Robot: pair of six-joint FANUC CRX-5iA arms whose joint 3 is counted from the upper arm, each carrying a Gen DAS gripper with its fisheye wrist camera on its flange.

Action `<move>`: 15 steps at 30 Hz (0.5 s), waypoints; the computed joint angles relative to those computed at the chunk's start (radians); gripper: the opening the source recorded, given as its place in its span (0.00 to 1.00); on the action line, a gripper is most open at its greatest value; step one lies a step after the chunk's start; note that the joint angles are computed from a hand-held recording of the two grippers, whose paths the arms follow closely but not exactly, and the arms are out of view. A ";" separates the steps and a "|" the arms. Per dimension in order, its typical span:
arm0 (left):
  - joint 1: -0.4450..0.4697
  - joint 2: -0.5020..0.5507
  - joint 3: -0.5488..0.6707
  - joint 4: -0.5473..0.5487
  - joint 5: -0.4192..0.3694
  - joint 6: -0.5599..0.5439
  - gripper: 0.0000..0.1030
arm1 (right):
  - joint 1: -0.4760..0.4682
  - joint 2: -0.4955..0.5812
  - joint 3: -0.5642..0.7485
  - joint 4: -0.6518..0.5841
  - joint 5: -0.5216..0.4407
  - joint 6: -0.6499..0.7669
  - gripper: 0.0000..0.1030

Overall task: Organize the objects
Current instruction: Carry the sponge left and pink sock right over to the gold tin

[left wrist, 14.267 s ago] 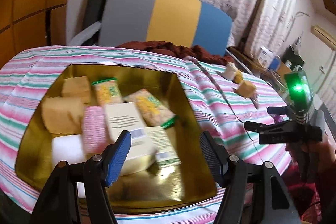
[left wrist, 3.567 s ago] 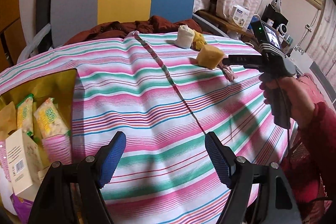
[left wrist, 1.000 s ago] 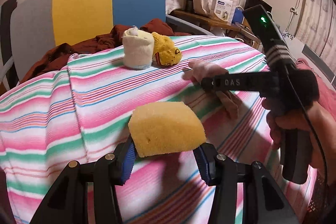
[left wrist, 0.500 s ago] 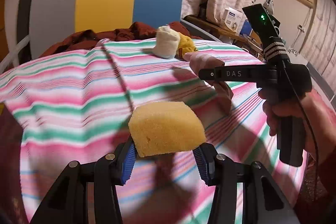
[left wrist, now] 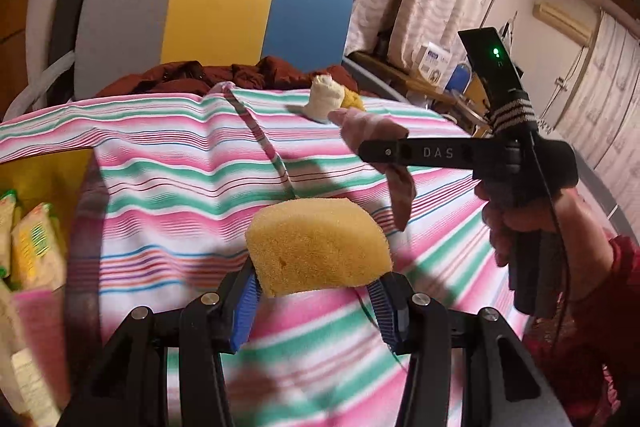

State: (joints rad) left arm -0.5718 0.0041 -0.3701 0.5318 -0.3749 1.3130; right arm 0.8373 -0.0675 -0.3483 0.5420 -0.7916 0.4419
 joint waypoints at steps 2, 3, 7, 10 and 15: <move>0.011 -0.049 -0.049 0.045 0.017 -0.046 0.48 | 0.041 -0.009 0.003 0.009 0.002 -0.021 0.34; 0.016 -0.069 -0.066 0.052 0.021 -0.052 0.48 | 0.053 -0.008 0.006 0.013 0.004 -0.029 0.34; 0.046 -0.148 -0.132 0.077 0.035 -0.075 0.48 | 0.125 0.005 0.027 0.041 0.019 -0.067 0.34; 0.082 -0.208 -0.177 0.086 0.033 -0.078 0.48 | 0.167 0.033 0.058 0.034 0.040 -0.075 0.34; 0.170 -0.329 -0.255 0.066 0.012 -0.048 0.48 | 0.218 0.101 0.140 -0.011 0.067 -0.045 0.34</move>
